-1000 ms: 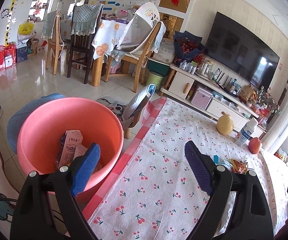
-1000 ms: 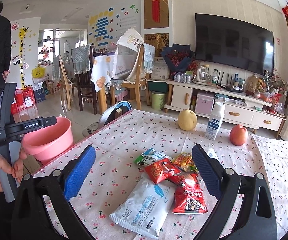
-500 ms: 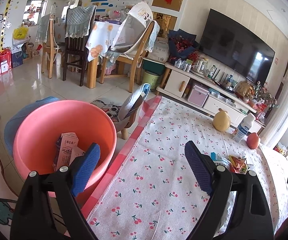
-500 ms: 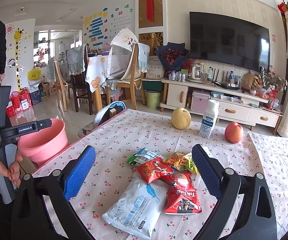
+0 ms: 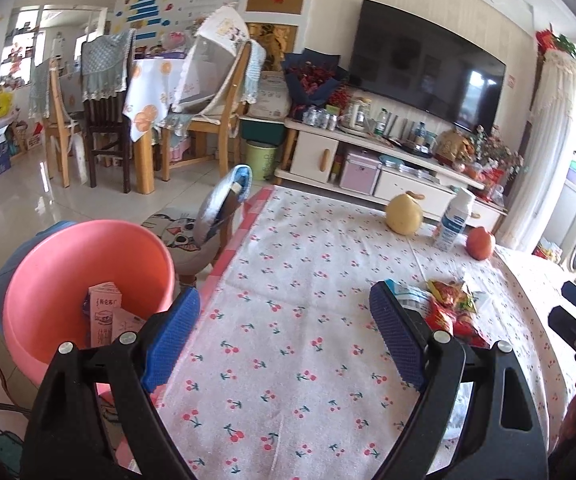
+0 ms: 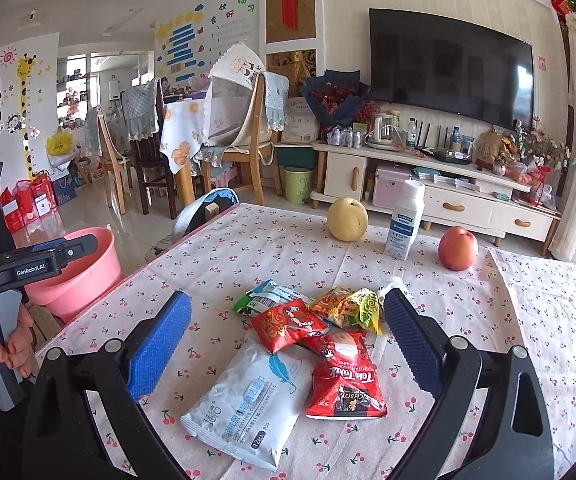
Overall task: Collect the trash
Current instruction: 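Lower the left gripper onto the white wet-wipe pack while the right gripper approaches the red Tea Talk packet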
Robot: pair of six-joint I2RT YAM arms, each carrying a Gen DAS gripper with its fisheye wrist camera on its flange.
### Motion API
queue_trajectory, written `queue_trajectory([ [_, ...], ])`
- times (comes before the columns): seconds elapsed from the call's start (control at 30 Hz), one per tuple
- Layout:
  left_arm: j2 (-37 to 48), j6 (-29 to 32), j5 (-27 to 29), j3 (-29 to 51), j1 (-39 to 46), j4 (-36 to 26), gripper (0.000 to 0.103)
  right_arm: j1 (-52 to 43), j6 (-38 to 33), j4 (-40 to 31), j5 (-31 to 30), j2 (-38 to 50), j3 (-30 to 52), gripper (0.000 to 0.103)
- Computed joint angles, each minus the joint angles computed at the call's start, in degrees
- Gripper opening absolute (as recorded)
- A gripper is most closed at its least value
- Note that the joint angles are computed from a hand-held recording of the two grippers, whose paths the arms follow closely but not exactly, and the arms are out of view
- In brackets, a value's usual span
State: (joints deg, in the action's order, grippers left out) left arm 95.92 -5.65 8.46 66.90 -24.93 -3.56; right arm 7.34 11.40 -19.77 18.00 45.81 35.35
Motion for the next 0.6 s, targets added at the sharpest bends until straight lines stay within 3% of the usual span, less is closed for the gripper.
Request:
queue_trajectory([
  [0.27,1.7,1.66,5.02,1.48,-2.91,-1.7,0.087,-12.53,-0.76,-3.15,-10.72,1.74,0.69,0.096],
  [0.6,8.89,4.6,9.62,7.1,-9.23,-7.18,0.087,-26.42,-2.8,-4.0,-23.86,11.34,2.05,0.096],
])
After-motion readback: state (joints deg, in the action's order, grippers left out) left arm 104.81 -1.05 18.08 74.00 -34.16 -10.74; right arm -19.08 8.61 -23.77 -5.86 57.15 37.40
